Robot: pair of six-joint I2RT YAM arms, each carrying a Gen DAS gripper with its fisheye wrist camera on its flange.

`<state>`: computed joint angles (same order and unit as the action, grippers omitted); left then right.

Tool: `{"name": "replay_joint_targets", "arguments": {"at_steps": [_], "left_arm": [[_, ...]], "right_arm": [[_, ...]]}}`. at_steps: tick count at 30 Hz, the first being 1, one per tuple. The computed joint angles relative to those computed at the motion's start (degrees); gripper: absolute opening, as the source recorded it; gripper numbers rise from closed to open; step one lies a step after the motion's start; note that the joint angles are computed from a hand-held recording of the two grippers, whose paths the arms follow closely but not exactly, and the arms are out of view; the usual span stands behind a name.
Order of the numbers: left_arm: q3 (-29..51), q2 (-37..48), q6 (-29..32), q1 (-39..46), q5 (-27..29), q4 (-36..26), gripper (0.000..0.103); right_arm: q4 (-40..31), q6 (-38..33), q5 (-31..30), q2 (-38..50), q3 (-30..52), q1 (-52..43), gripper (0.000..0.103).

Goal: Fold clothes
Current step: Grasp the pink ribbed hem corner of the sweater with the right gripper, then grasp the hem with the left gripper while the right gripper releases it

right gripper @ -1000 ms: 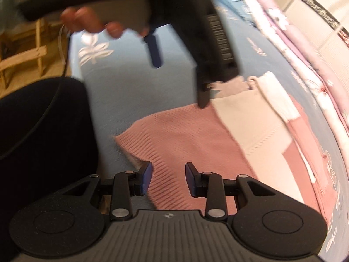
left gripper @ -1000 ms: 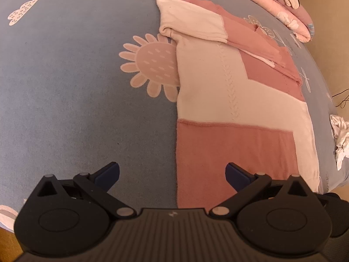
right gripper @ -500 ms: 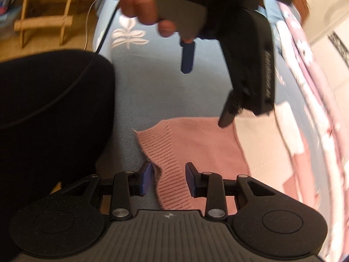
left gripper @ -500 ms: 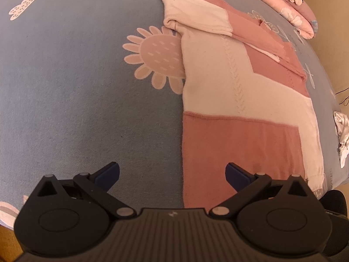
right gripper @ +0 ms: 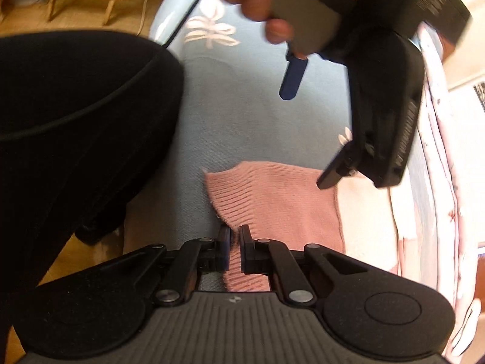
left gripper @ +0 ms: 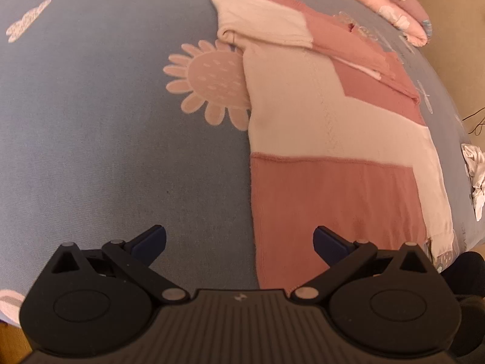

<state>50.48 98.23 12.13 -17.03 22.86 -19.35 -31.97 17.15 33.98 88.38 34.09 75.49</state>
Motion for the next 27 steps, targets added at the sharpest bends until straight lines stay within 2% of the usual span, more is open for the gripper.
{"name": "replay_joint_targets", "arguments": {"at_steps": [3, 5, 10, 13, 18, 22, 25, 27], "left_arm": [[-10.67, -7.96, 7.36, 1.29, 0.58, 14.93, 0.103], [-14.40, -11.51, 17.30, 2.31, 0.60, 18.93, 0.103], [-17.35, -17.96, 46.52, 3.04, -1.77, 13.91, 0.103], [-18.50, -20.06, 59.34, 2.95, 0.48, 9.93, 0.103], [-17.82, -18.59, 68.60, -2.15, 2.04, 2.92, 0.100], [-11.97, -11.62, 68.48, -5.33, 2.29, -3.78, 0.087], [-9.86, -8.12, 67.97, -5.62, 3.70, -2.09, 0.087], [-9.90, -6.96, 67.76, -5.87, 4.57, 1.06, 0.087]], "right_arm": [[-1.76, 1.57, -1.07, -5.27, -1.67, -1.27, 0.007], [-2.60, 2.09, -2.12, -8.83, -2.94, -2.47, 0.007], [-5.05, 1.96, -4.30, -17.40, -5.83, -6.54, 0.007], [-6.34, 0.09, -7.82, -23.34, -7.36, -11.38, 0.007], [-9.00, -3.42, -17.09, -32.70, -9.32, -22.02, 0.007], [-9.39, -6.96, -23.65, -32.66, -7.14, -29.91, 0.007], [-4.96, -3.90, -24.83, -25.24, -4.40, -28.25, 0.007], [-5.09, -4.19, -26.43, -25.01, -4.09, -29.96, 0.007]]}}
